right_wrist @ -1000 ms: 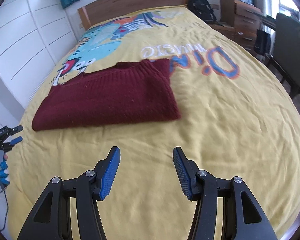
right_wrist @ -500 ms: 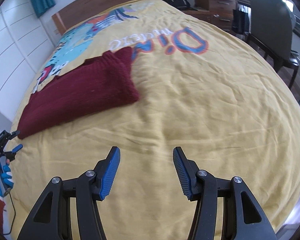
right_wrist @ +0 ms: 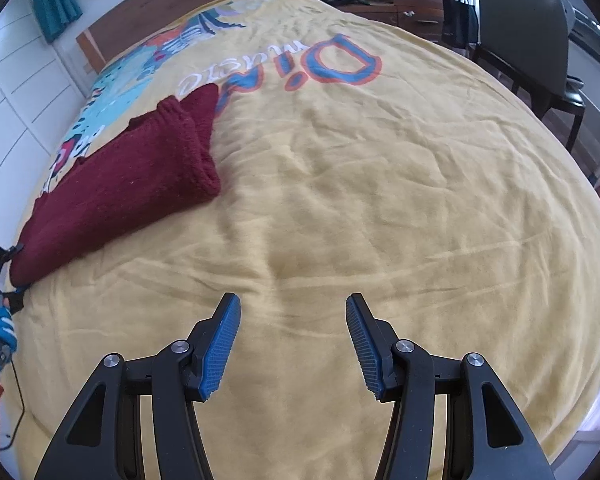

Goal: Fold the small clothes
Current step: 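Grasp one side edge of the folded sweater with the left tool, then fold the held side with the left tool over the sweater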

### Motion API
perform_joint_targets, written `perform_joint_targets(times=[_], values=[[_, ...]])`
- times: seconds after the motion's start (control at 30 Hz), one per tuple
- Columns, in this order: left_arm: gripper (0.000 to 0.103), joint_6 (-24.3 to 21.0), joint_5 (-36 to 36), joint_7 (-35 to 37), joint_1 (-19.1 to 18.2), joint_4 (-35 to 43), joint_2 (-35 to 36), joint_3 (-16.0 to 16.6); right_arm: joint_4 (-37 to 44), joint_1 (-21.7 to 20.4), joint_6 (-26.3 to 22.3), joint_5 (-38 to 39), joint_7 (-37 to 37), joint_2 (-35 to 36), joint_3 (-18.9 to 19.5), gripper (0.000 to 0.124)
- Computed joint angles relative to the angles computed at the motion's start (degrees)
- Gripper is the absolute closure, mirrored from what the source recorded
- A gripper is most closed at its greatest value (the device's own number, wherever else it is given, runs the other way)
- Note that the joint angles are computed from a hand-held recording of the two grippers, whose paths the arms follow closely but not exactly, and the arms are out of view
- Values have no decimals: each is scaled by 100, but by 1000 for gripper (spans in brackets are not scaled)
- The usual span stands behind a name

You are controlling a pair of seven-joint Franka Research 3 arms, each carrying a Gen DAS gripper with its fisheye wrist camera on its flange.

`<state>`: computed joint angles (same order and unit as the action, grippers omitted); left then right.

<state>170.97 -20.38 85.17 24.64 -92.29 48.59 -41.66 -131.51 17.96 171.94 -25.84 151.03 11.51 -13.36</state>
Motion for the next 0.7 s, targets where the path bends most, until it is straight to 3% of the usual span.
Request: perform_joint_targets(times=[0.17, 0.33, 0.37, 0.43, 0.7], values=[[35, -212, 19, -142, -299, 626, 277, 200, -58, -18, 106, 12, -9, -13, -53, 67], [74, -394, -170, -288, -502, 1053, 505, 336, -180, 18, 238, -58, 47, -73, -179, 67], [77, -399, -209, -287, -518, 1081, 513, 344, -218, 46, 271, -113, 108, -94, -233, 67], [82, -417, -237, -323, -602, 1141, 484, 437, -322, 71, 382, -207, 237, -140, -330, 67], [86, -704, -198, -508, -1025, 1366, 203, 898, -756, 260, 726, -881, 1042, -361, -849, 67]])
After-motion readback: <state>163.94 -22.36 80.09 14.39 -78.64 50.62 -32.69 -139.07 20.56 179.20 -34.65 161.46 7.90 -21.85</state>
